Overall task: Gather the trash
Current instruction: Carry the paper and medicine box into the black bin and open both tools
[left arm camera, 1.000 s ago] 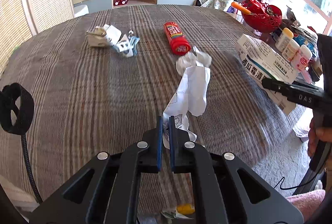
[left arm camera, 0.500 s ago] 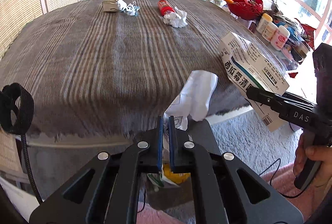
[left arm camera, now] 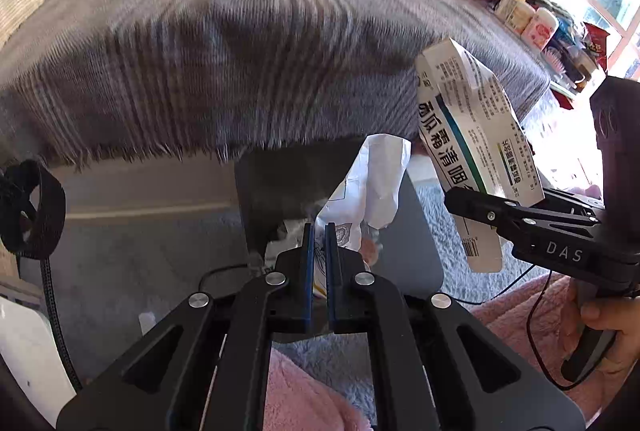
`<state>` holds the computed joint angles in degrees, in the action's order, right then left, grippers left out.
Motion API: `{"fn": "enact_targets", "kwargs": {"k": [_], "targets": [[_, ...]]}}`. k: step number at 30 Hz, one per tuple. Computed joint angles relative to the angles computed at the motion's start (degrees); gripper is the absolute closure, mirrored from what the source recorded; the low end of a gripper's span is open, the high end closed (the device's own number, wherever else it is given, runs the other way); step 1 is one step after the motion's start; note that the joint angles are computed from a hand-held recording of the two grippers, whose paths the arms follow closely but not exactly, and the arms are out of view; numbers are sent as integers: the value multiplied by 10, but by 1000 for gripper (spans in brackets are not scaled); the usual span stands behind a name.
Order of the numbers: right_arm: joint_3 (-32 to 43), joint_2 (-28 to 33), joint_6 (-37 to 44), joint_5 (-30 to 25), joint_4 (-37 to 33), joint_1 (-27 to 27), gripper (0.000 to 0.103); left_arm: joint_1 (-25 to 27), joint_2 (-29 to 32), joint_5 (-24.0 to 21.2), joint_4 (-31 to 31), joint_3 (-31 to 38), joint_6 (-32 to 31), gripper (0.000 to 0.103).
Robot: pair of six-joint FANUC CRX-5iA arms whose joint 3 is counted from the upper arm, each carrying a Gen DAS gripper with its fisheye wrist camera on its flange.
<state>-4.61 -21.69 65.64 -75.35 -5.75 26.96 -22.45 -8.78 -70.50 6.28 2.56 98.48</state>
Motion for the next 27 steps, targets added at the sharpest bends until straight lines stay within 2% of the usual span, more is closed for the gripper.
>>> {"fn": "enact_targets", "kwargs": {"k": [15, 21, 23, 27], "targets": [[-3, 27, -4, -6, -11, 12, 57, 6, 9, -3, 5, -39, 14, 99], [0, 30, -13, -3, -14, 10, 47, 12, 12, -4, 15, -45, 13, 96], [-2, 27, -24, 2, -7, 10, 37, 12, 12, -7, 10, -42, 14, 88], [-5, 23, -40, 7, 6, 11, 28, 14, 9, -10, 2, -35, 18, 65]]}}
